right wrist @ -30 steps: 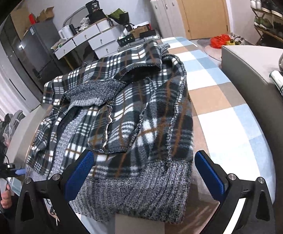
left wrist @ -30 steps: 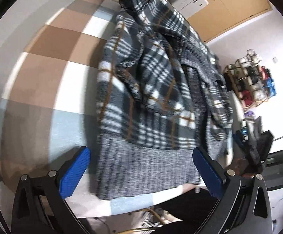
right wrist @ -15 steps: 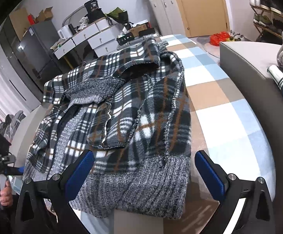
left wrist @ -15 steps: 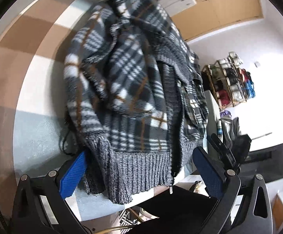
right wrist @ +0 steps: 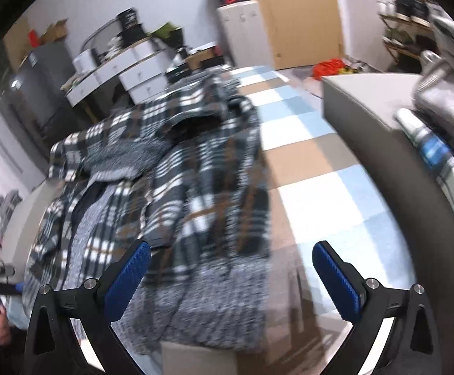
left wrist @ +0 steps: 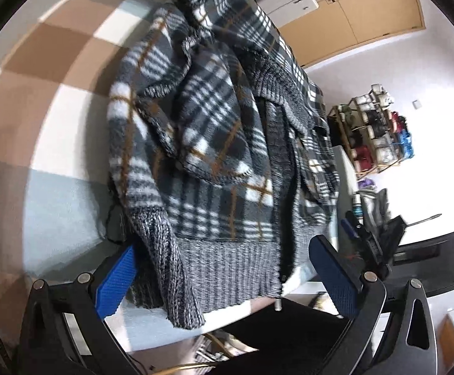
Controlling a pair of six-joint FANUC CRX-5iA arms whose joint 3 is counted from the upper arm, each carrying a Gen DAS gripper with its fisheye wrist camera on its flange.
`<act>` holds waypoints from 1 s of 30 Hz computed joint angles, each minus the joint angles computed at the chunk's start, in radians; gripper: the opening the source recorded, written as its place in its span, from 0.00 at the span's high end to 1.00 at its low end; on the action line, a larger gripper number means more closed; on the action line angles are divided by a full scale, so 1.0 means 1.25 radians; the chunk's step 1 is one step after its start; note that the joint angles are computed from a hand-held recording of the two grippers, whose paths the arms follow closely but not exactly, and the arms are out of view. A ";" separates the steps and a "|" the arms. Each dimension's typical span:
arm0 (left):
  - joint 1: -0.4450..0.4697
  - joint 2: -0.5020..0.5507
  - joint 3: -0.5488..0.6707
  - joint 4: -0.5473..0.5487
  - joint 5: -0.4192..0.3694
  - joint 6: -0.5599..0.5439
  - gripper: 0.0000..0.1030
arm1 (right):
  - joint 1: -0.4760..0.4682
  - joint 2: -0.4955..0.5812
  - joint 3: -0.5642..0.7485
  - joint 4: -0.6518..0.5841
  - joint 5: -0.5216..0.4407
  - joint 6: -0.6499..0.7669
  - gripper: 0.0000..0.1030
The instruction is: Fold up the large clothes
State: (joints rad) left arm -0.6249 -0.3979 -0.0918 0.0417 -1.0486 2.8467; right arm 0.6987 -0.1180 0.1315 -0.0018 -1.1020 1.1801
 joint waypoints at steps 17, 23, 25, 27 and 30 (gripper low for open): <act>0.018 -0.041 -0.049 0.029 0.068 -0.006 0.02 | -0.216 0.087 0.149 -0.485 -0.180 0.148 0.00; 0.009 -0.025 -0.024 0.014 0.031 -0.008 0.02 | -0.298 0.100 0.167 -0.685 -0.222 0.205 0.15; 0.005 -0.020 -0.017 0.007 0.024 -0.002 0.02 | -0.319 0.095 0.162 -0.727 -0.214 0.223 0.15; 0.002 -0.021 -0.015 -0.004 0.019 0.019 0.02 | -0.311 0.090 0.161 -0.710 -0.206 0.227 0.15; -0.005 -0.021 -0.008 -0.023 -0.003 0.046 0.02 | -0.241 0.086 0.159 -0.576 -0.184 0.182 0.26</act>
State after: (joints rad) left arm -0.6306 -0.4239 -0.1017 0.0124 -1.0520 2.9048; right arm 0.3971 -0.0099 0.3300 -0.7218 -1.3323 1.4079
